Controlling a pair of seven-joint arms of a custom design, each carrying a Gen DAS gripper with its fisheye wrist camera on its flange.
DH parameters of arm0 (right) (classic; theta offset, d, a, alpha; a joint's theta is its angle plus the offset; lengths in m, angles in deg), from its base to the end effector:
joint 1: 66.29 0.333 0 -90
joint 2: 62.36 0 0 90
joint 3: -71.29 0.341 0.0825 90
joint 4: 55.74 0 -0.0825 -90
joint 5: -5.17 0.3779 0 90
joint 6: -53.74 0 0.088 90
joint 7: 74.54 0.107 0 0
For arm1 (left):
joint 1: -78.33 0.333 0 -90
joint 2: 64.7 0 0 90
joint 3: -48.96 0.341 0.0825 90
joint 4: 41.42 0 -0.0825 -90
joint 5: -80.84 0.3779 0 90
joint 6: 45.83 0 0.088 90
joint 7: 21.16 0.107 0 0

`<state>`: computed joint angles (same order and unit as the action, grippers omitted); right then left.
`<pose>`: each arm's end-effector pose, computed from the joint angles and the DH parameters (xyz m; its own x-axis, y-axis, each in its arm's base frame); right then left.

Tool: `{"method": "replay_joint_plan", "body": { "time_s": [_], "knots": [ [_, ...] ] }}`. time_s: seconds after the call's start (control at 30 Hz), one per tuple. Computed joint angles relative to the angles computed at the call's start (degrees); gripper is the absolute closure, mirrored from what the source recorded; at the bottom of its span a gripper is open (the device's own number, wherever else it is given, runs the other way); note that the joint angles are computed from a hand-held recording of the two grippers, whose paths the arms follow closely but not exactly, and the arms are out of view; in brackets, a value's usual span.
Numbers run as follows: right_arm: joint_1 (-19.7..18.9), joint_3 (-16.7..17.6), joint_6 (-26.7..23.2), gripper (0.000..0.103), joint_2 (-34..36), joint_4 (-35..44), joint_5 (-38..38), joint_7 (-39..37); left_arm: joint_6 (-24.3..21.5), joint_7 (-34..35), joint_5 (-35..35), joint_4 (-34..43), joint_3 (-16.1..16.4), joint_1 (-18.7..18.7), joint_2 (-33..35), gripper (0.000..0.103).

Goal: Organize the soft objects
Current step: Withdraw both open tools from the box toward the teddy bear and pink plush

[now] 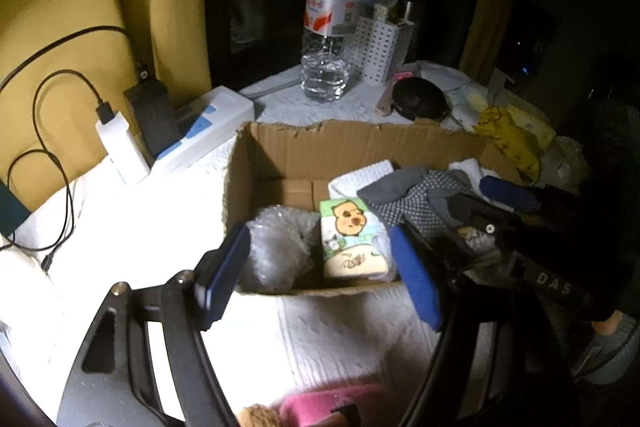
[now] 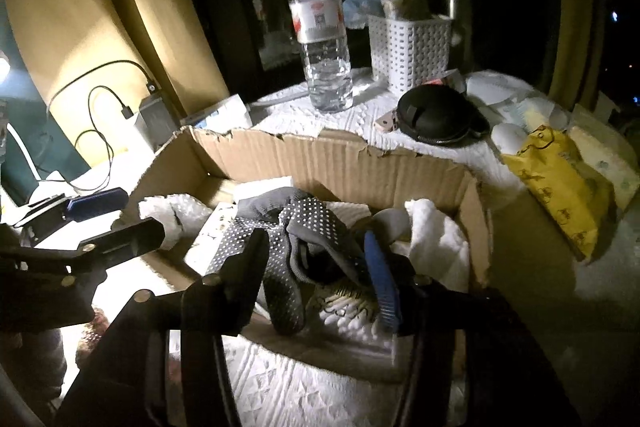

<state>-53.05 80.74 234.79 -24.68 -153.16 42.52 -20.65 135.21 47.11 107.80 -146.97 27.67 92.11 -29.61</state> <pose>0.6960 0.2066 0.3182 0.3306 -0.9376 -0.1081 -0.6812 -0.1577 -0.7149 0.6921 -0.0906 0.3258 -0.1400 -0.9781 0.1540 -0.7393 -0.0002 -0.6733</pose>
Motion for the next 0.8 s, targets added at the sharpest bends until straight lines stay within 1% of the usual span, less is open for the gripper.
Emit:
{"method": "replay_joint_plan", "body": {
  "time_s": [0.07, 0.1, 0.13, 0.17, 0.2, 0.23, 0.27, 0.33, 0.4, 0.5, 0.6, 0.7, 0.8],
  "knots": [
    [-0.4, 0.6, 1.5, 0.050, -1.2, -1.5, 0.4, -0.3, 1.0, -1.0, 0.1, -1.7, 1.2, -0.8, -1.6, 0.029],
    [-1.4, 2.0, 2.6, 0.050, -1.9, -2.6, 0.8, -0.9, 1.6, -1.5, 0.3, -2.4, 1.8, -1.3, -2.4, 0.029],
    [-2.5, 3.5, 3.5, 0.049, -2.6, -3.5, 1.2, -1.5, 2.9, -2.4, 0.7, -3.6, 3.2, -2.2, -3.4, 0.029],
    [-3.7, 5.0, 4.4, 0.049, -3.2, -4.5, 1.5, -2.1, 4.3, -3.9, 1.0, -4.8, 5.3, -3.7, -4.6, 0.029],
    [-4.5, 6.2, 5.4, 0.049, -3.9, -5.6, 1.7, -2.6, 5.1, -5.0, 1.3, -5.9, 5.8, -3.9, -5.4, 0.029],
    [-5.0, 6.8, 5.7, 0.049, -4.4, -6.3, 1.9, -2.7, 5.4, -5.7, 1.8, -6.4, 5.3, -3.3, -5.7, 0.029],
    [-5.5, 7.4, 5.8, 0.049, -4.9, -7.0, 2.0, -2.8, 5.8, -6.9, 2.0, -7.3, 5.5, -3.2, -6.3, 0.029],
    [-5.8, 7.9, 5.8, 0.049, -5.8, -8.4, 2.2, -2.7, 6.9, -8.7, 3.1, -8.7, 7.1, -4.3, -7.4, 0.029],
    [-5.5, 7.7, 6.2, 0.049, -6.8, -9.8, 2.5, -2.4, 7.6, -9.9, 4.4, -9.8, 6.9, -3.9, -8.1, 0.029],
    [-6.3, 9.1, 7.9, 0.049, -8.4, -12.3, 2.6, -2.2, 8.2, -11.3, 6.5, -11.2, 7.1, -4.0, -9.3, 0.029],
    [-7.1, 10.4, 9.6, 0.049, -10.1, -14.9, 2.2, -1.3, 9.1, -12.4, 8.3, -12.7, 6.6, -3.4, -10.5, 0.029],
    [-7.1, 10.6, 10.8, 0.049, -11.8, -17.2, 1.2, 0.3, 10.2, -13.7, 9.6, -14.4, 7.8, -4.3, -11.8, 0.029],
    [-6.6, 10.3, 11.8, 0.049, -13.1, -19.3, -0.1, 2.2, 11.2, -15.1, 11.4, -16.1, 7.3, -3.5, -12.9, 0.029]
  ]
}}
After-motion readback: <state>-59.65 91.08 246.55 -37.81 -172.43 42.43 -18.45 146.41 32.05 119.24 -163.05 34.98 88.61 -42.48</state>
